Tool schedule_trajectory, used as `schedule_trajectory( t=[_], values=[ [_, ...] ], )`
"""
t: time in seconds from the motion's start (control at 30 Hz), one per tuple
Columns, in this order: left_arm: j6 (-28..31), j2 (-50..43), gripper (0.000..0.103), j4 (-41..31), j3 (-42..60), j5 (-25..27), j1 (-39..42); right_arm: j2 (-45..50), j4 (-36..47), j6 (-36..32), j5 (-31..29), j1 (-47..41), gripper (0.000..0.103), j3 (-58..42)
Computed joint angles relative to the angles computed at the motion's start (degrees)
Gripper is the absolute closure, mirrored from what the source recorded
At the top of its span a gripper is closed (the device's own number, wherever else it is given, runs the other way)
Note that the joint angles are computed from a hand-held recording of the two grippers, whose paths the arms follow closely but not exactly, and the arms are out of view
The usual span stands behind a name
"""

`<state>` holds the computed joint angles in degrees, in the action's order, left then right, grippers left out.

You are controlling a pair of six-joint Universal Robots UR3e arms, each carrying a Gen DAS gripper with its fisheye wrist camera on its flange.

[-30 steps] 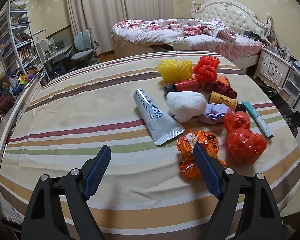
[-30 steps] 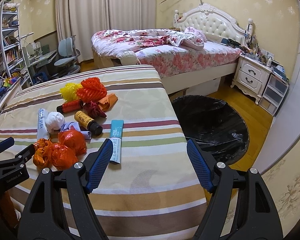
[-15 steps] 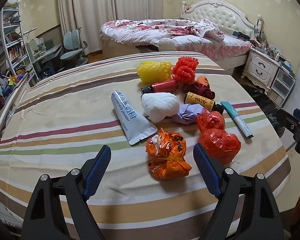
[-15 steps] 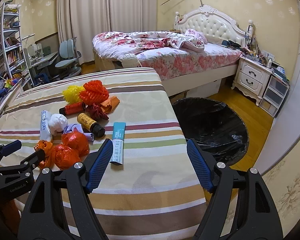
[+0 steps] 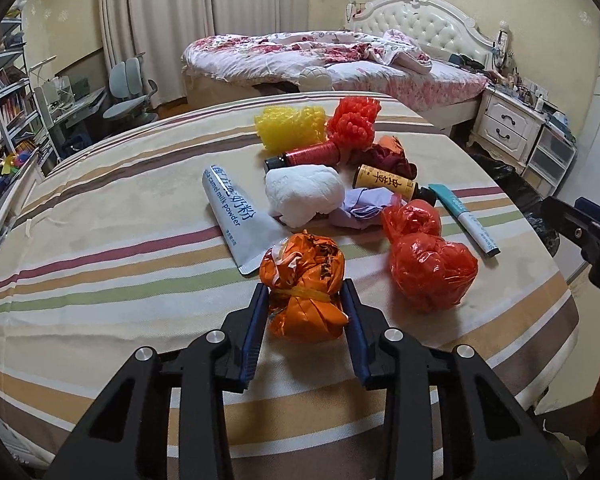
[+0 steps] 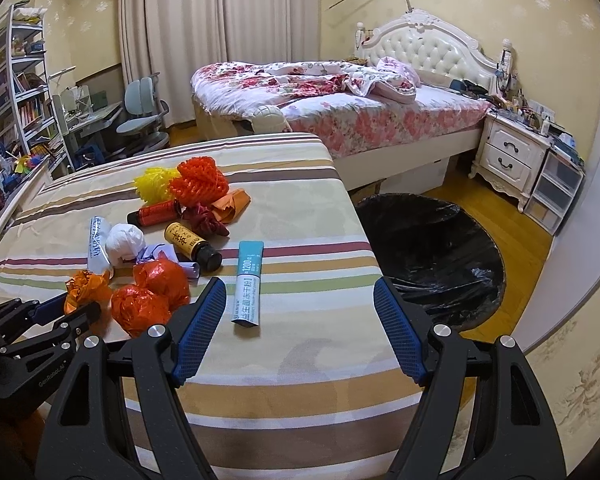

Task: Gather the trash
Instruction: 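Lower the left gripper onto the orange plastic bag and close it, then close the right gripper on the red plastic bag while the left holds the orange bag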

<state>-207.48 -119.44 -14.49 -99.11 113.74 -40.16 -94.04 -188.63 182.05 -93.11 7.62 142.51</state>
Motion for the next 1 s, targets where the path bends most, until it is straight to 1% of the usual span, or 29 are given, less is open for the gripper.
schedule_trajectory(
  t=[0.23,0.43,0.67,0.8,0.87,0.93,1.0],
  values=[
    [-1.01,4.43,0.066,2.29,-4.91,1.65,0.7,2.58,0.78,1.25,-0.35,4.62,0.028,-3.38],
    [-1.65,7.95,0.066,4.27,-9.49,4.99,1.94,7.24,2.12,2.26,-2.05,10.93,0.028,-8.55],
    [-2.64,10.64,0.066,7.27,-15.2,4.54,5.79,14.23,4.46,2.9,-2.43,16.15,0.028,-15.52],
    [-3.04,10.83,0.066,8.72,-16.93,4.04,7.26,18.37,6.18,3.13,-3.68,18.31,0.029,-19.18],
    [-3.08,10.66,0.066,9.23,-17.14,3.79,7.57,19.73,6.91,3.15,-3.32,18.35,0.035,-20.04],
    [-2.95,10.52,0.066,9.82,-17.4,3.6,7.69,20.28,8.05,3.22,-2.46,18.0,0.046,-20.47],
    [-2.78,10.11,0.066,10.42,-17.36,3.2,7.81,20.83,8.76,3.4,-1.68,17.5,0.051,-20.56]
  ],
)
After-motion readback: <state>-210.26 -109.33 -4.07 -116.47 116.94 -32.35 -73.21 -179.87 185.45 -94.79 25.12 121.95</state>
